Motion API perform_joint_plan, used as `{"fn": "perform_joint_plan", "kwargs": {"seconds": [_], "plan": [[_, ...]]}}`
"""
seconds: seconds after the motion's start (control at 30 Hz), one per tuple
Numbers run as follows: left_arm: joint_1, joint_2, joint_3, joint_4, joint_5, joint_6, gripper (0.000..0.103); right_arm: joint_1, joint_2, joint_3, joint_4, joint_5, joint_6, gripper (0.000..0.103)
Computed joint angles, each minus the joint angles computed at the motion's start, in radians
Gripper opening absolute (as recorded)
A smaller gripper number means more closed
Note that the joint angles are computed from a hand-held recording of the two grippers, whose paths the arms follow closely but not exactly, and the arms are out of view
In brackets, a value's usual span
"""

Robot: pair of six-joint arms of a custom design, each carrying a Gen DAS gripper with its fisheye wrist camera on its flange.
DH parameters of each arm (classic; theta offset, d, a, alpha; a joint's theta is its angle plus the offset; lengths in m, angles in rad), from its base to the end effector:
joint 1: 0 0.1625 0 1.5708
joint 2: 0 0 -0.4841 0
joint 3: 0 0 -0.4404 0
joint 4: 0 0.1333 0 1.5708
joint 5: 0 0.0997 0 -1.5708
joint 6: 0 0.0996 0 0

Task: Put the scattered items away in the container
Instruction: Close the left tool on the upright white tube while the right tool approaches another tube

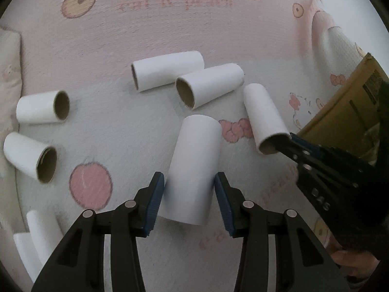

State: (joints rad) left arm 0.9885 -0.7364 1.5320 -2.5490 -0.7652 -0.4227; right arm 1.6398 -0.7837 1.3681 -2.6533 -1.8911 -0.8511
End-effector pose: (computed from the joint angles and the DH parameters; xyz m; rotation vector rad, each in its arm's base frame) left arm -0.2562 -0.7621 0.1233 0.0992 2.4296 -0.6936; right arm 0.1598 -0.8339 0.2258 1.0686 -2.3995 0.4555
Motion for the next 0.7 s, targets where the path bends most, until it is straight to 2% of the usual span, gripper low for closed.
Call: {"fn": "perform_joint_plan", "kwargs": {"seconds": [0.1,0.27,0.4,0.47,0.5,0.53,0.6,0.7], "plan": [[-0.004,-0.019,0.023,0.016,-0.004,-0.037,0.047,-0.001,-0.035,0.045,0.017,0.022,-0.009,0.010],[-0.010,-0.048,0.057,0.023,-0.018,-0.060,0.047,-0.011,-0.086,0.102,0.058,0.026,-0.084,0.010],[-0.003,-0.063,0.067,0.003,-0.061,-0.094,0.047,-0.011,-0.092,0.089,0.120,0.061,-0.050,0.011],[0.004,-0.068,0.062,0.006,-0.085,-0.106,0.050,-0.011,-0.086,0.068,0.150,0.071,-0.018,0.015],[0.009,-0.072,0.057,0.022,-0.100,-0.107,0.052,-0.009,-0.080,0.061,0.151,0.065,-0.002,0.027],[0.012,-0.071,0.045,0.049,-0.115,-0.100,0.059,-0.008,-0.081,0.061,0.148,0.060,0.007,0.050],[0.012,-0.066,0.020,0.114,-0.129,-0.073,0.062,-0.006,-0.073,0.047,0.138,0.061,0.032,0.074],[0.004,-0.060,0.009,0.161,-0.097,-0.069,0.062,0.004,-0.052,0.025,0.102,0.063,0.044,0.074]]}}
